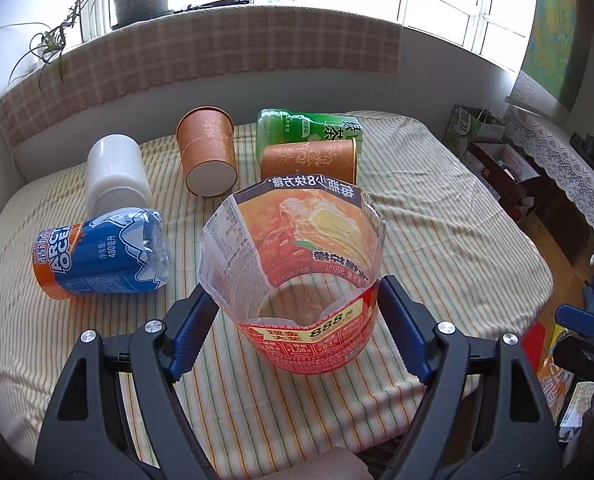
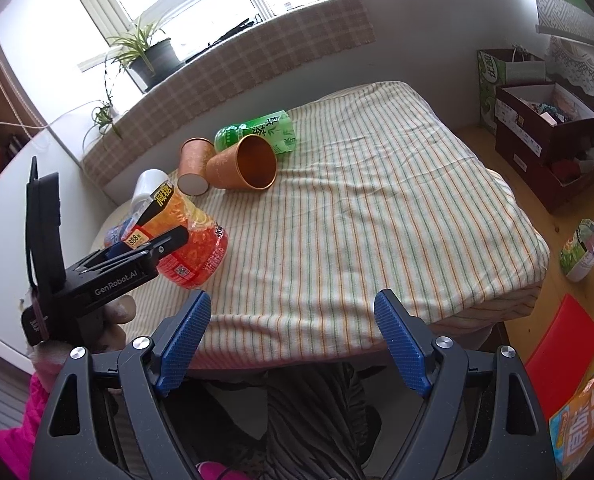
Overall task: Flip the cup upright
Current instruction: 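Lower the upright jar onto the bed and open the left gripper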
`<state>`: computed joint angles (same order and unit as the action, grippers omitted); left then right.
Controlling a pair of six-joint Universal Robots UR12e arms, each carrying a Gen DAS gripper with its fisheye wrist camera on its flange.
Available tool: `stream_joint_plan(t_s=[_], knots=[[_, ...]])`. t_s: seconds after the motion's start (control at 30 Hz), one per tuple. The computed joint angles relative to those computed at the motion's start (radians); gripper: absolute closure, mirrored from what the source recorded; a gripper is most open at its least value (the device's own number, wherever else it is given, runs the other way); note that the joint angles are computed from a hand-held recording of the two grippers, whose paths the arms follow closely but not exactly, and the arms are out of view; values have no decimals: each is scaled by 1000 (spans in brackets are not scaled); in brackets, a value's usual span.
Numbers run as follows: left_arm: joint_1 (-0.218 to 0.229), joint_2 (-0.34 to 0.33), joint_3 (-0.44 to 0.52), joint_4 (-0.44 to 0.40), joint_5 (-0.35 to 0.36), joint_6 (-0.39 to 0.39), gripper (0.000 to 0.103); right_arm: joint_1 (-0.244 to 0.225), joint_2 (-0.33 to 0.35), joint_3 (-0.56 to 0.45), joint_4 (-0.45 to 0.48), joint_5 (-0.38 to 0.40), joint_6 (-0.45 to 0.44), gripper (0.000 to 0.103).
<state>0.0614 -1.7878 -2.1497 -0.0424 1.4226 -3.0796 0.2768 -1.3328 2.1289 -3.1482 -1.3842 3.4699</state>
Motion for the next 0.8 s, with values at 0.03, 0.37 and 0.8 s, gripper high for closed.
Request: stream_joint_plan(t_s=[0.03, 0.37, 0.8], knots=[[1, 1, 0, -3, -4, 1, 21, 0, 0, 0, 0, 0, 0, 19], [29, 12, 1, -100, -113, -17, 20, 3, -2, -1, -1, -5, -1, 19], [74, 66, -56, -105, -137, -37, 19, 21, 3, -9, -19, -38, -16, 19]])
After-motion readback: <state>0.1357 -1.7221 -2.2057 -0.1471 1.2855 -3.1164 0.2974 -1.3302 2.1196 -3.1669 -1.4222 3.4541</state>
